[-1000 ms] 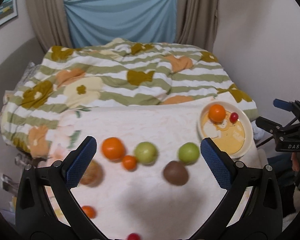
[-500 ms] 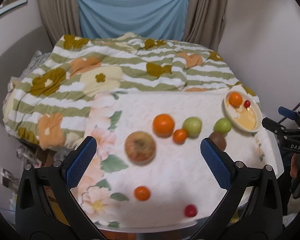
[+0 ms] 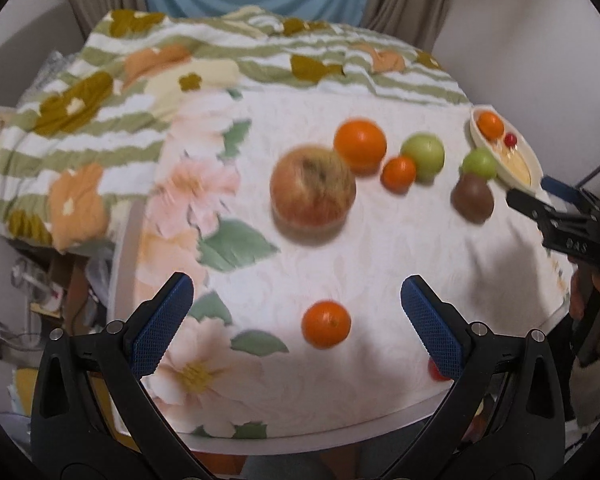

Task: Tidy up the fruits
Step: 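Grasp the small tangerine with the left tool while the right tool grasps the kiwi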

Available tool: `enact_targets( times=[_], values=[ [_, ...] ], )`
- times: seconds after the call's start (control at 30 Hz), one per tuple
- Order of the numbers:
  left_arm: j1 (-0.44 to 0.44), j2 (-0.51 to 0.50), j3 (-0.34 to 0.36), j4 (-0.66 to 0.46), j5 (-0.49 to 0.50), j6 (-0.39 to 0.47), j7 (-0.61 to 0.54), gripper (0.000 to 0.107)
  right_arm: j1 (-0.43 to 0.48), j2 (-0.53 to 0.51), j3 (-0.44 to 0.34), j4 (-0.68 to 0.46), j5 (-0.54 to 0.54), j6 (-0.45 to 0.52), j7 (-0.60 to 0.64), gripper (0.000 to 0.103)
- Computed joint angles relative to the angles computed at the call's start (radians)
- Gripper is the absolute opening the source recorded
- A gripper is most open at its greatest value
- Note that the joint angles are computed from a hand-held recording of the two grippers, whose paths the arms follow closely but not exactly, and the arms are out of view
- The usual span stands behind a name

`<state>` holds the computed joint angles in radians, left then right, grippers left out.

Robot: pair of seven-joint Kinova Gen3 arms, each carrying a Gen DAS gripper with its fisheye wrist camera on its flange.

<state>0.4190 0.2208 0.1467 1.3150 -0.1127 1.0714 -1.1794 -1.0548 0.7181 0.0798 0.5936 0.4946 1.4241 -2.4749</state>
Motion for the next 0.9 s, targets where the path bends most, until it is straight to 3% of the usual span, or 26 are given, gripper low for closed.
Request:
enact_targets(
  times=[0.23, 0.57, 0.7, 0.83, 0.9],
  values=[
    [-0.004, 0.011, 0.010, 0.094, 0.045, -0.076, -0.020, 0.100, 0.025, 0.011, -0.014, 0.052, -0.026, -0.047, -0.004, 0.103],
    [0.023, 0.033, 0.015, 0.126, 0.052, -0.093, -0.020, 0.067, 0.068, 0.017, -0.036, 0.066, -0.078, -0.063, 0.005, 0.102],
    [0.041, 0.038, 0.012, 0.121, 0.028, -0.091, -0.005, 0.062, 0.080, 0.029, -0.039, 0.040, -0.099, -0.044, 0.022, 0.101],
    [0.057, 0.047, 0.006, 0.107, -0.006, -0.074, 0.010, 0.044, 0.096, 0.042, -0.043, 0.013, -0.126, -0.030, 0.040, 0.099],
    [0.048, 0.048, 0.007, 0.106, 0.006, -0.075, 0.004, 0.044, 0.100, 0.050, -0.042, -0.006, -0.136, -0.021, 0.048, 0.096]
  ],
)
